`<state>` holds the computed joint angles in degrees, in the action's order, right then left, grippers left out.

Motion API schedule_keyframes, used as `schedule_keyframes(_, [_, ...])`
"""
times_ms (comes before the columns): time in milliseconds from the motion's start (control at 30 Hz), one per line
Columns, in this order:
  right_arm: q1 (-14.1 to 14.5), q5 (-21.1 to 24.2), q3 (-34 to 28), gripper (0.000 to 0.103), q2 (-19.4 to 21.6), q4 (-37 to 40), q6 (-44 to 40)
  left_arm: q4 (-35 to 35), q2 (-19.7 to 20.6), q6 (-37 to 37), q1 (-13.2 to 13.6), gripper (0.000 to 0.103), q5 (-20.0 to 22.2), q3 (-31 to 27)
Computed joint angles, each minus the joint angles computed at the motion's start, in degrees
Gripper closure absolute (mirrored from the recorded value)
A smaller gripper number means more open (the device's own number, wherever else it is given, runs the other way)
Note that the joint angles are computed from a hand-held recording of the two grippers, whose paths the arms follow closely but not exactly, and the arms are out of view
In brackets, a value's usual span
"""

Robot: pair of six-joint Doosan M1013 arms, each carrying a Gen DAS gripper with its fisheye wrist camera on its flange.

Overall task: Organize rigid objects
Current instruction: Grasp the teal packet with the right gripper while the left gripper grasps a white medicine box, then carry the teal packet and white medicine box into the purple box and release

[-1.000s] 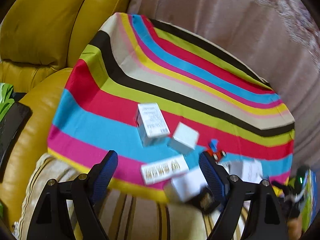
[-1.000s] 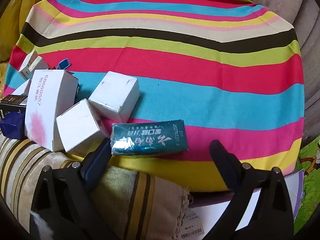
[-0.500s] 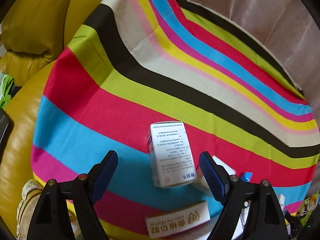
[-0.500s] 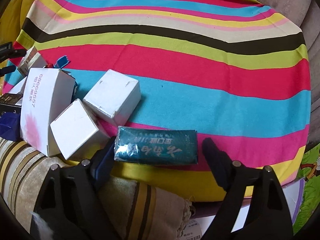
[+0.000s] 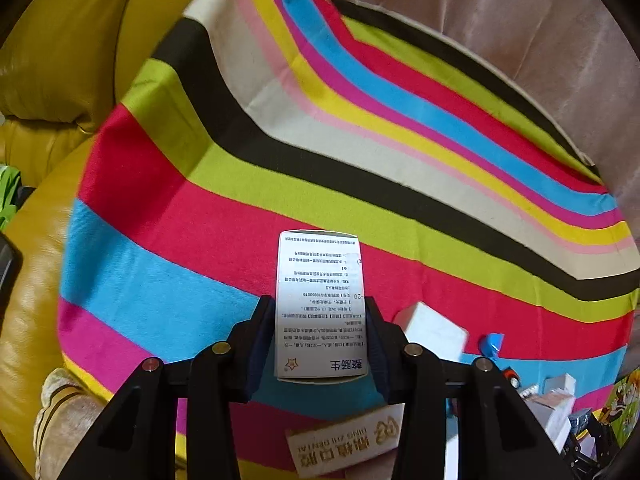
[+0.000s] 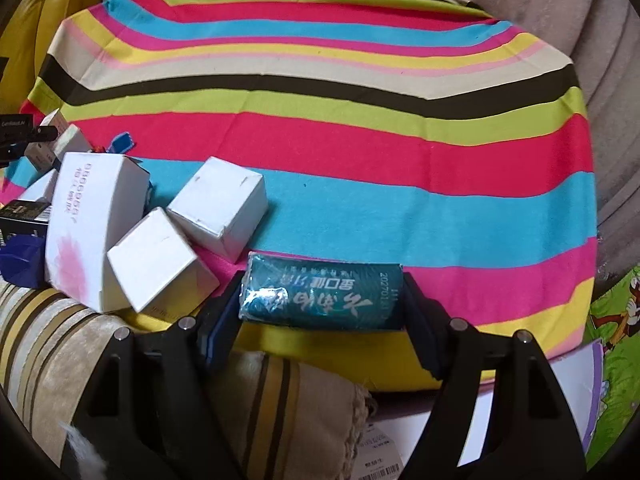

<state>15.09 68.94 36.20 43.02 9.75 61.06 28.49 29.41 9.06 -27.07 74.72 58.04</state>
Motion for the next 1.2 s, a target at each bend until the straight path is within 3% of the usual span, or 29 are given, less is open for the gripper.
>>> schedule_keyframes(433, [-1.06,-8.29,10.24,0.027,-6.77,3.14,0.70,11.30,-3.38,-4.70,-5.85,0.059,-1.06,2.91])
schedule_keyframes(700, [-1.72,-12.19,16.64,0.027,-11.22,5.03,-0.12,14.46,-4.20,-3.61,-9.18,0.059,-4.44,3.21])
schedule_keyframes(933, [-2.95,-12.29,19.88,0.027,-13.59,6.93,0.69,13.14,-3.64,-0.31,-11.52,0.059,-10.51,1.41])
schedule_keyframes(1200, [-4.77,-12.37,22.62,0.027,-15.92,7.96,2.50,6.88,-2.05,5.07,-12.74,0.059,-20.75,-0.95])
